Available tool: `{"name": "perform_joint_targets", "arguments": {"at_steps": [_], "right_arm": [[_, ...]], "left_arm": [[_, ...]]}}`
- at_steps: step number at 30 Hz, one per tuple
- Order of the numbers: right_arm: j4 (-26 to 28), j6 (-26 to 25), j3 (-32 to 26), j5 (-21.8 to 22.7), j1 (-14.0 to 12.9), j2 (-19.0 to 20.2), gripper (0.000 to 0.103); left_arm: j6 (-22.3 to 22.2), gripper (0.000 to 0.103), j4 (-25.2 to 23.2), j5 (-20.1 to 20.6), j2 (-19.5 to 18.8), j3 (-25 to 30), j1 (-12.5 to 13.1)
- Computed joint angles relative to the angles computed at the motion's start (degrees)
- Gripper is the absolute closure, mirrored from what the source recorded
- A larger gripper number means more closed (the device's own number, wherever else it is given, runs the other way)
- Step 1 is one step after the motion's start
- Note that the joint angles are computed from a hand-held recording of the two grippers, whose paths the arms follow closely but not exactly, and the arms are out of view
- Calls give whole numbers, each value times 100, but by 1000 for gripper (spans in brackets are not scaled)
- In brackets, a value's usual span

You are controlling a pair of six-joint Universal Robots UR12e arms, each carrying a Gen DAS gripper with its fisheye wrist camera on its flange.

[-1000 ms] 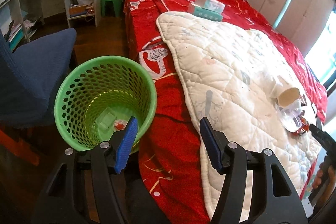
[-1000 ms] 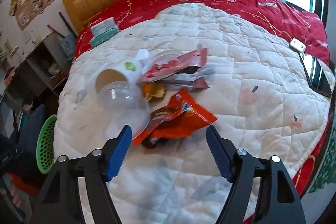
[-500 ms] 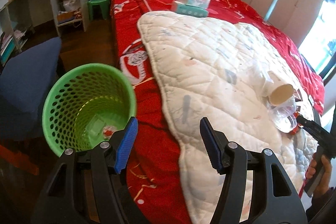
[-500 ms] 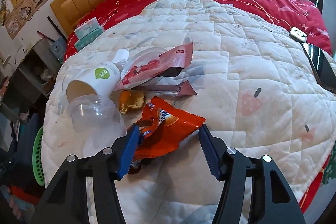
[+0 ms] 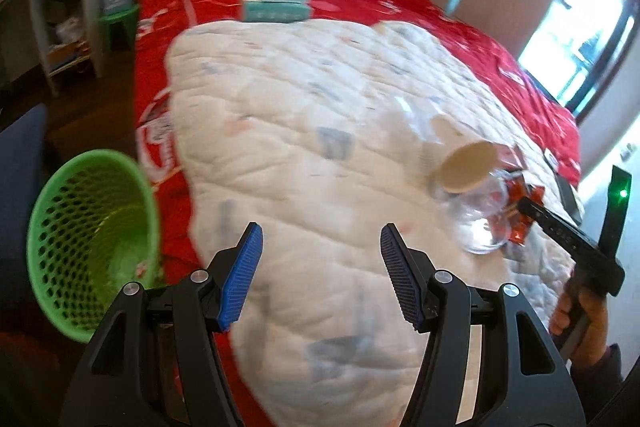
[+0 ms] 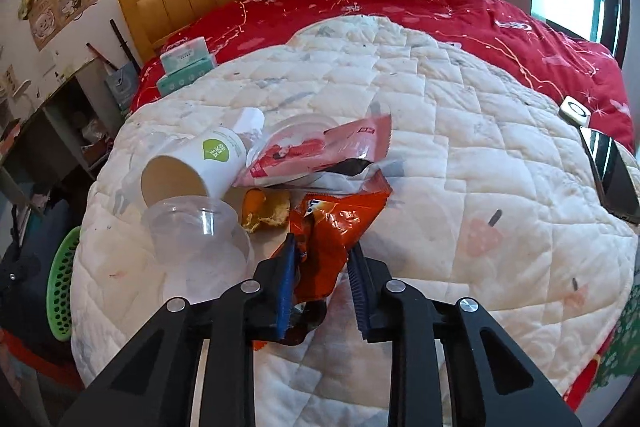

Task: Collect trash
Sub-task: 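Grasp the orange snack wrapper with the right tool while the left tool grasps the clear plastic cup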

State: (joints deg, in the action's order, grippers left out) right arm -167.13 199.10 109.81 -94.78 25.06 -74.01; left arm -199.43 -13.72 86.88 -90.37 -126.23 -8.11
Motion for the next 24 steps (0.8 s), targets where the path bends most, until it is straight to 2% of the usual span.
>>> {"name": "perform_joint_targets", "arguments": {"at_steps": [5, 12, 18, 21, 24], "right_arm": [[-158, 61, 137, -5, -65, -131, 87], [-243, 37, 335, 93, -170, -301, 88], [-460, 18, 502, 151, -236, -444, 88], [-523, 18, 569, 203, -269, -493, 88], [-530, 50, 626, 270, -307, -521, 88]], "left_arm": [[193, 42, -65, -541, -254, 264, -177], [184, 42, -131, -1029, -655, 693, -454], [29, 42, -302, -1183, -984, 1061, -628], [-140, 33, -413, -1099, -1103, 1205, -697], [-275, 31, -408, -986, -1203, 1300, -754]]}}
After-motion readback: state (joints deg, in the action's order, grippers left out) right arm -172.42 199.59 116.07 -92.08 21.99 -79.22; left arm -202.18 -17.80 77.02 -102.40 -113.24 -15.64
